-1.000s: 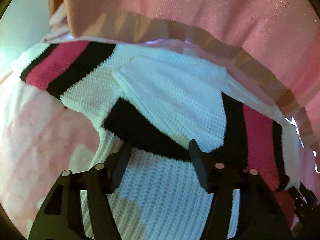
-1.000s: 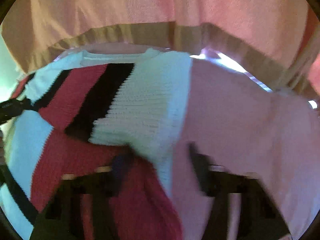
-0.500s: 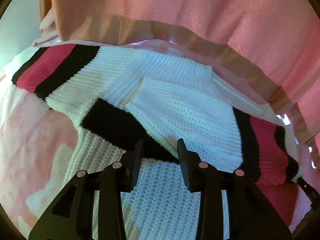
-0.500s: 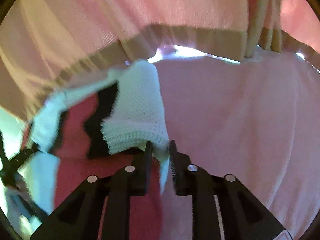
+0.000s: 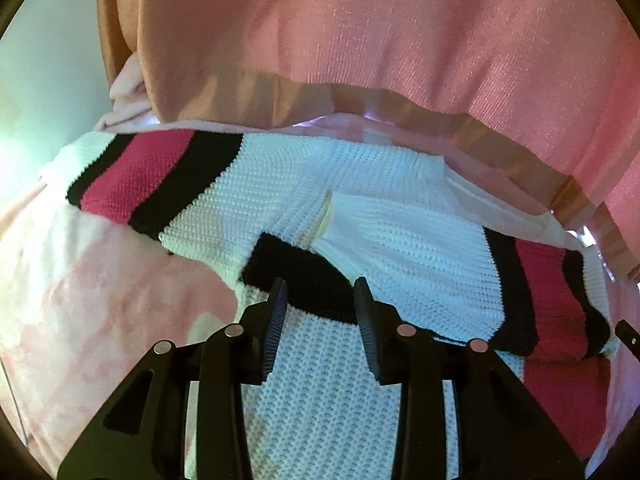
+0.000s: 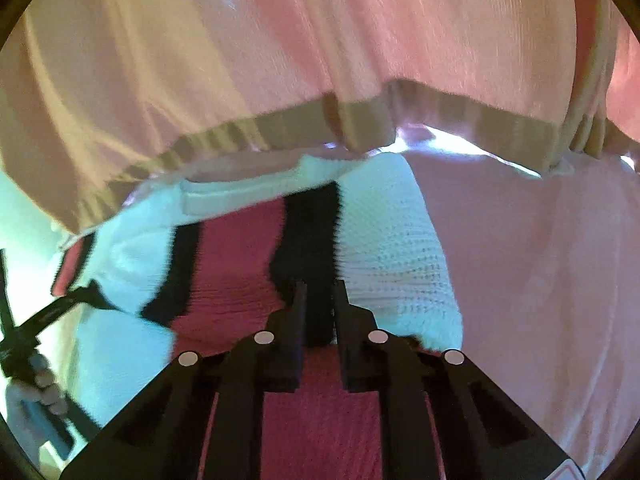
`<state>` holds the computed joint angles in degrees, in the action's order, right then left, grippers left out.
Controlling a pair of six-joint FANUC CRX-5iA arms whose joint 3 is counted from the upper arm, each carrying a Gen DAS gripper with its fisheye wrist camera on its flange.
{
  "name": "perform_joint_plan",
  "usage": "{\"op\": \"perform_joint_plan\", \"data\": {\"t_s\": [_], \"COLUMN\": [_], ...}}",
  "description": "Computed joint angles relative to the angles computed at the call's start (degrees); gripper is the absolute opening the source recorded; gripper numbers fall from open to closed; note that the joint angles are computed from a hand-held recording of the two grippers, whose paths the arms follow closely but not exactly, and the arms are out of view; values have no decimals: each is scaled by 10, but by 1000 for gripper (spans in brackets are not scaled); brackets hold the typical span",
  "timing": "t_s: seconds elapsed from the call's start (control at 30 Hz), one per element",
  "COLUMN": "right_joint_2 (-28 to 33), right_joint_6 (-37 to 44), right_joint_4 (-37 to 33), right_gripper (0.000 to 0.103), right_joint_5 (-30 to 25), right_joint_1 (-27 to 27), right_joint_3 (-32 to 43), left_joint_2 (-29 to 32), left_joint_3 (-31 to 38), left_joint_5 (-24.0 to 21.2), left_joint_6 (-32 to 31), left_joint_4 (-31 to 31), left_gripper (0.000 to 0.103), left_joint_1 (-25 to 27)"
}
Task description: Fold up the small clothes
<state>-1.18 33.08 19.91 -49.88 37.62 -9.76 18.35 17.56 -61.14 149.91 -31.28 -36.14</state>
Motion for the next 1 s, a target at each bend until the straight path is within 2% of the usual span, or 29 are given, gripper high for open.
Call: {"op": "perform_joint_plan", "data": {"t_s": [0.07, 0.1, 0.13, 0.17, 0.23, 0.3, 0.37, 0.4, 0.43, 0.5, 0.53, 0.57, 0.63, 0.67, 0.77, 0.8, 0.83, 0.87, 0.9, 0.93, 1.0], "right_joint_2": [20, 27, 21, 13, 15, 5, -6, -12, -14, -17, -17, -19, -19, -18, -16, -14, -14, -13, -9, -5, 2], "right_joint_6": [2, 17, 22, 18, 10, -8, -25, -28, -28, -20, -9, 1, 5, 5, 6, 6, 4, 0, -1, 2, 8], "right_joint_4": [15, -7, -22, -28, -34, -28, -3, 13, 26, 40, 36, 35, 38, 39, 22, 9, 2, 0, 3, 7, 17], "right_gripper": [8, 6, 3, 3, 4, 8, 12, 13, 14, 19, 26, 35, 43, 44, 46, 46, 47, 47, 48, 48, 48], "right_joint_5": [-26, -33, -17, 2, -19, -21, -37, -51, -64, -88, -99, -103, -111, -117, -131, -132, -129, -129, -134, -139, -149], "right_joint_1": [-4, -15, -23, -29, -28, -19, 3, 18, 32, 57, 64, 73, 83, 88, 95, 93, 94, 96, 99, 102, 107], "right_joint_3": [-1, 2, -9, -19, 0, 4, 8, 12, 16, 25, 32, 36, 40, 43, 48, 51, 51, 50, 51, 52, 53], "left_joint_2": [7, 12, 16, 17, 16, -9, -47, -77, -99, -130, -135, -133, -122, -113, -105, -104, -99, -89, -84, -77, -78], "left_joint_3": [8, 13, 14, 13, 5, -25, -57, -79, -97, -126, -130, -126, -121, -122, -142, -154, -152, -139, -133, -121, -105], "left_joint_5": [-15, -22, -24, -23, -18, 12, 31, 36, 40, 48, 38, 13, -26, -37, -19, 1, 0, -6, -2, -1, 16], "left_joint_6": [-3, -7, -10, -10, -6, 20, 76, 134, 168, 164, 158, 154, 133, 117, 98, 94, 102, 98, 76, 56, 42], "left_joint_4": [-13, -15, -11, -6, 8, 31, 32, 10, -6, -5, -9, -19, -37, -32, 2, 19, 7, -16, -8, -2, 14], "left_gripper": [34, 34, 34, 34, 34, 36, 61, 76, 78, 79, 79, 79, 79, 79, 78, 73, 70, 61, 38, 8, 7], "left_joint_1": [-5, -5, -3, 0, 10, 33, 56, 70, 84, 130, 149, 166, 204, 230, 281, 298, 295, 284, 285, 283, 276]}}
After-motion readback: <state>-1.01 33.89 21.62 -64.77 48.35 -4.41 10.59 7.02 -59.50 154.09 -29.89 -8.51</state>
